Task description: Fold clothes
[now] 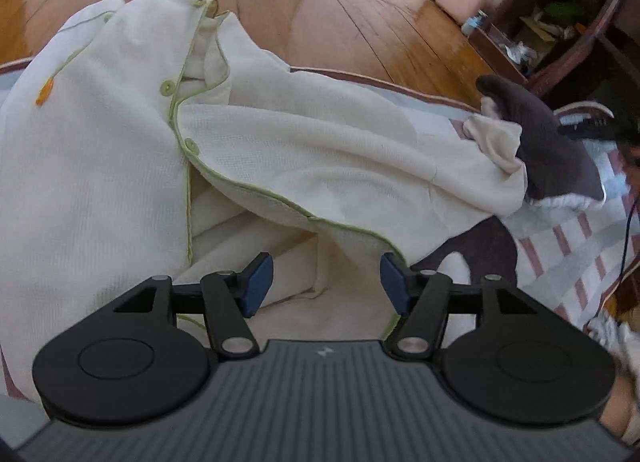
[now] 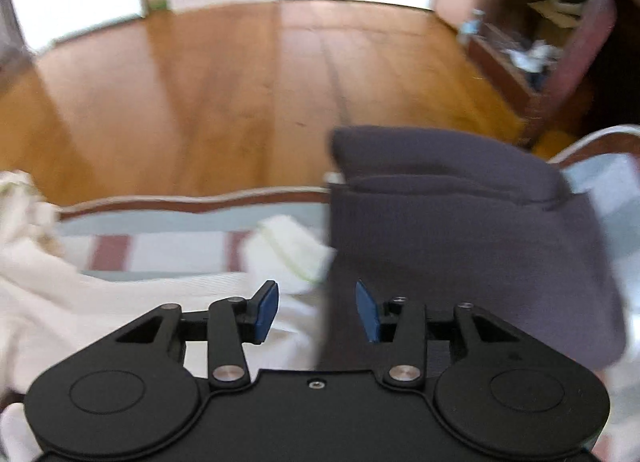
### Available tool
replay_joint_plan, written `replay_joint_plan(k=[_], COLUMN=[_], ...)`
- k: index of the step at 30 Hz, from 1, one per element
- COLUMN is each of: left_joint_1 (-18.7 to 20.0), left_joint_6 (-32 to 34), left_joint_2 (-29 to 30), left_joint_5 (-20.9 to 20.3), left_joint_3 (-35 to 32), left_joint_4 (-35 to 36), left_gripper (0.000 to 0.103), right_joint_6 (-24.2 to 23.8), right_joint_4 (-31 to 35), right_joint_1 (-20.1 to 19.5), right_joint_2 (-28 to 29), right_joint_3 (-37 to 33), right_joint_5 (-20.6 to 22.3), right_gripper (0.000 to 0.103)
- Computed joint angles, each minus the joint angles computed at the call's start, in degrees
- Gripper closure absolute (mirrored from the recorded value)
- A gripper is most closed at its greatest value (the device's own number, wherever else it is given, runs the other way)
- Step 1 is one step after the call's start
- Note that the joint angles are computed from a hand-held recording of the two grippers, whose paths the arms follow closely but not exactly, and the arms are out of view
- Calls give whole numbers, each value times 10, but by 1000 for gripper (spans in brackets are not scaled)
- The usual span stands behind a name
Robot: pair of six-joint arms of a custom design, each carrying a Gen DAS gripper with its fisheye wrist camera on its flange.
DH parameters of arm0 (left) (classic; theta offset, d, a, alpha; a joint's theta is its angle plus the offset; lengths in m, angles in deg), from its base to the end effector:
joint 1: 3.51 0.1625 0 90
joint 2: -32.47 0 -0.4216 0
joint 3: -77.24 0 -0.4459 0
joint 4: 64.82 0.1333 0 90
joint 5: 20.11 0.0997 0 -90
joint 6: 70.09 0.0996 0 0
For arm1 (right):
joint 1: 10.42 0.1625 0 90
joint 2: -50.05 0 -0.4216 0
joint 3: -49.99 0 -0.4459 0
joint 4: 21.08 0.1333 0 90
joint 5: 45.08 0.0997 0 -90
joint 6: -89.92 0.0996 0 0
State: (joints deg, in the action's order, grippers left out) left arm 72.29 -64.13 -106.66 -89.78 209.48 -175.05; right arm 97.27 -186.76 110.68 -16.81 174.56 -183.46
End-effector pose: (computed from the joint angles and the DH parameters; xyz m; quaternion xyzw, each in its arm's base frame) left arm 0.1002 -0.2886 0.4542 0.1267 0.9493 -0.2425 0.1545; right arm 0.3185 -0.4141 0.1411 0.1228 -0.8949 0.2678 0.3353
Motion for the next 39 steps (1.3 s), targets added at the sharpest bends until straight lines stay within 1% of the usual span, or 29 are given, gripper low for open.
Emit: replay_joint_plan(k=[2, 3, 5, 6, 7, 8, 9, 10, 12, 15, 16, 17, 19, 21, 23, 24, 25, 26, 27, 28, 29, 30, 31, 32, 33, 35, 36, 37, 39], left_joint_1=[-13, -28, -62, -82, -102, -123, -145, -152, -166, -183, -176, -165, -155, -163, -164, -159, -153, -136, -124, -110, -100, -89, -84, -85, -85, -81, -71, -60, -39], left_joint_6=[-21, -28, -41, -47, -52, -57, -62, -66, -77, -112, -125, -127, -139, -161, -180, -182, -186, -202, -230, -251, -256, -240, -232, -228, -224, -216, -213, -210, -205], left_joint_2=[-5, -17, -43, -56, -69, -82, -94, -90, -81, -73, -67, -65, -64, -66, -59, -49, -32, 5, 32, 58, 68, 72, 75, 76, 78, 83, 88, 93, 105], left_joint_5=[8, 22, 56, 78, 101, 124, 149, 151, 154, 167, 154, 138, 132, 162, 181, 185, 189, 185, 184, 181, 172, 157, 153, 157, 162, 165, 153, 139, 111], left_joint_3=[0, 5, 15, 20, 24, 29, 33, 26, 16, 15, 15, 15, 21, 30, 35, 35, 31, 13, -4, -19, -27, -29, -29, -25, -21, -12, -12, -13, -15], left_joint_4=[5, 2, -8, -13, -18, -23, -26, -16, 4, 28, 31, 29, 40, 70, 90, 96, 108, 138, 165, 185, 181, 160, 147, 139, 132, 115, 107, 98, 83], left_gripper=[44, 44, 44, 44, 44, 44, 44, 44, 44, 44, 44, 44, 44, 44, 44, 43, 38, 35, 35, 35, 35, 35, 35, 34, 33, 31, 29, 26, 25], right_joint_6=[16, 35, 82, 88, 70, 27, -1, -17, -4, 40, 46, 38, 32, 52, 72, 84, 104, 130, 154, 177, 200, 227, 242, 248, 249, 231, 220, 199, 159], right_joint_4=[-75, -87, -53, -26, 26, 64, 78, 80, 91, 79, 78, 77, 75, 73, 72, 74, 89, 115, 145, 190, 235, 290, 321, 327, 310, 226, 186, 149, 78], right_joint_1=[-23, -34, -51, -55, -43, -23, 3, 21, 38, 45, 52, 56, 62, 59, 55, 53, 47, 40, 34, 29, 23, 18, 12, 6, 1, -18, -27, -34, -50], right_joint_2=[2, -1, -16, -22, -19, -6, 11, 22, 29, 27, 31, 35, 41, 40, 39, 37, 30, 27, 24, 26, 28, 31, 35, 39, 39, 37, 37, 40, 47], right_joint_3=[30, 41, 58, 59, 48, 32, 19, 8, -14, -32, -37, -42, -47, -48, -50, -51, -54, -62, -70, -82, -95, -113, -123, -125, -122, -94, -81, -69, -47], right_joint_5=[51, 76, 133, 152, 147, 119, 72, 50, 59, 111, 110, 106, 88, 74, 61, 56, 56, 59, 63, 65, 67, 71, 75, 79, 82, 108, 119, 122, 130], right_gripper=[51, 50, 50, 50, 50, 50, 50, 50, 50, 50, 50, 50, 50, 50, 50, 50, 50, 49, 47, 45, 45, 45, 45, 45, 45, 45, 45, 45, 45])
